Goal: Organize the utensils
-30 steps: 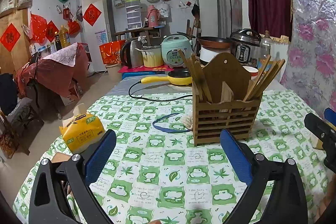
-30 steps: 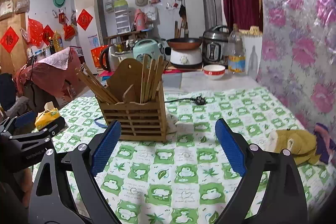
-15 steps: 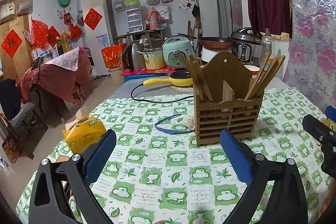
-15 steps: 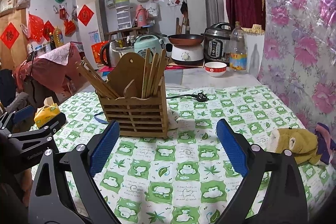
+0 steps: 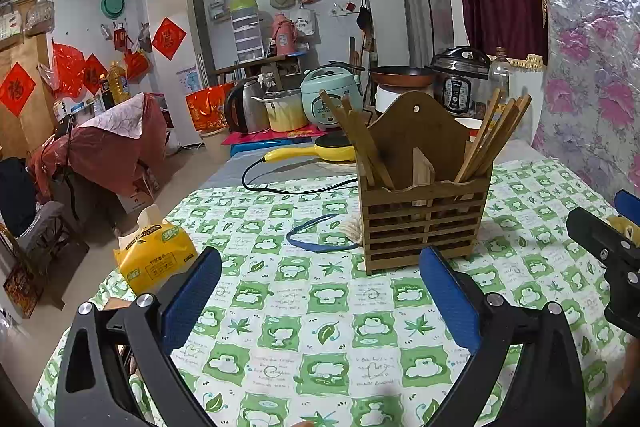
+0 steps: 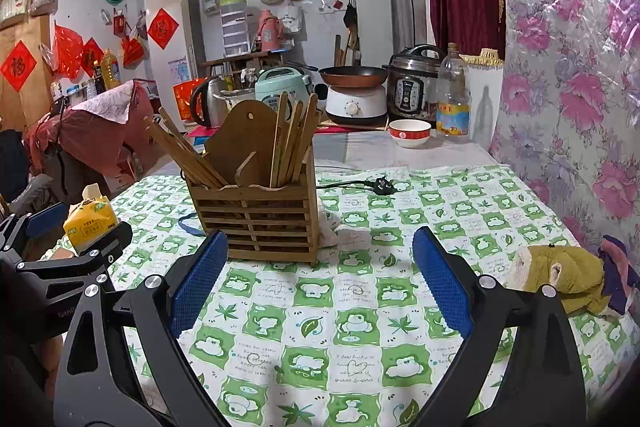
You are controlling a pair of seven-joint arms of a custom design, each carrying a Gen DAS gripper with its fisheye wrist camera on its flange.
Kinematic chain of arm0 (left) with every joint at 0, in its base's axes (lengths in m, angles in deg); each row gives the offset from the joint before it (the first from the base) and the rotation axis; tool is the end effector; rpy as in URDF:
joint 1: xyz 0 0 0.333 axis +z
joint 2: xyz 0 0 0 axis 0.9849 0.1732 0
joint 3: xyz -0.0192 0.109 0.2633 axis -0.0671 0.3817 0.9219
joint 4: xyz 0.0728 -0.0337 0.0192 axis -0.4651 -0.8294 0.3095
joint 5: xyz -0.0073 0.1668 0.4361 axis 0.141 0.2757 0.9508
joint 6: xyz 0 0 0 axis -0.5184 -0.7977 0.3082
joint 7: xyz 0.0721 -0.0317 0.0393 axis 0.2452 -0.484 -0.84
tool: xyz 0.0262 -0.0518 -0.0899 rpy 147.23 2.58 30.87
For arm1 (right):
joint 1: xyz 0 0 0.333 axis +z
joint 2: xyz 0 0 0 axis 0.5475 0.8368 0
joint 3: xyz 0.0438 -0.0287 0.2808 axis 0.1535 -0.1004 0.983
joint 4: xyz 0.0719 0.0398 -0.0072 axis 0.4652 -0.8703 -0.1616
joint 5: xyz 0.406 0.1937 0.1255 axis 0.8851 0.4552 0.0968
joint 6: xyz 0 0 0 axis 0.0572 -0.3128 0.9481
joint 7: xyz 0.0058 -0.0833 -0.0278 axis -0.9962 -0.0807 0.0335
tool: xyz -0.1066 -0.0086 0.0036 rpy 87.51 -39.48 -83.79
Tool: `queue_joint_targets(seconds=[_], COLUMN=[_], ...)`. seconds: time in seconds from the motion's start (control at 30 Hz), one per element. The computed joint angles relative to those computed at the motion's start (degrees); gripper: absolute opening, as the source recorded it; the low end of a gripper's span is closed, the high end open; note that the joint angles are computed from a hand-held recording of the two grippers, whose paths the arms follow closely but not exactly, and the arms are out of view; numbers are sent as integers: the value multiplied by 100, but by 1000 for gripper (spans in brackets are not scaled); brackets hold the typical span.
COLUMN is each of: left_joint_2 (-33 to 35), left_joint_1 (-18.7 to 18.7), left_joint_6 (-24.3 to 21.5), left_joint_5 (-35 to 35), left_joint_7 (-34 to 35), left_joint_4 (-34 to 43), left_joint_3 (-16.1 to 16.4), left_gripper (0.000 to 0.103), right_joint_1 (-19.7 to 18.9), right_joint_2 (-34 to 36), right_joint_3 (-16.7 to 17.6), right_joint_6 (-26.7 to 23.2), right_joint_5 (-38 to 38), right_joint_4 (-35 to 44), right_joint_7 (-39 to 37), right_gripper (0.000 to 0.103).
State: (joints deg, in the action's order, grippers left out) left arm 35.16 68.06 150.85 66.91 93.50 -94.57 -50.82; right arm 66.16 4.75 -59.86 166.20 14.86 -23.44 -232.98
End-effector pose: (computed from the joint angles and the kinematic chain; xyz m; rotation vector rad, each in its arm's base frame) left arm 0.6717 -0.1917 0.4074 -1.3716 1.7969 -0.8716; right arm 0.5913 0.4151 0.3796 -1.4622 1.8482 -0.8752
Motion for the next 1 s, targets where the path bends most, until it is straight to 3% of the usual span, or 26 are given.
queue_joint_targets(seconds=[1.0], left_joint_2=[20], left_joint_1=[-26], left_joint_6=[-10], left_joint_5=[-215], left_joint_7=[185], left_joint_4=[6], left_joint_3=[8], left_gripper=[97], right_joint_1=[-1], right_joint_2=[-10], right_joint_3=[3], right_joint_6=[3], right_joint_5=[-3], right_joint_4=[-8], right_joint_7=[0], right_gripper=[92])
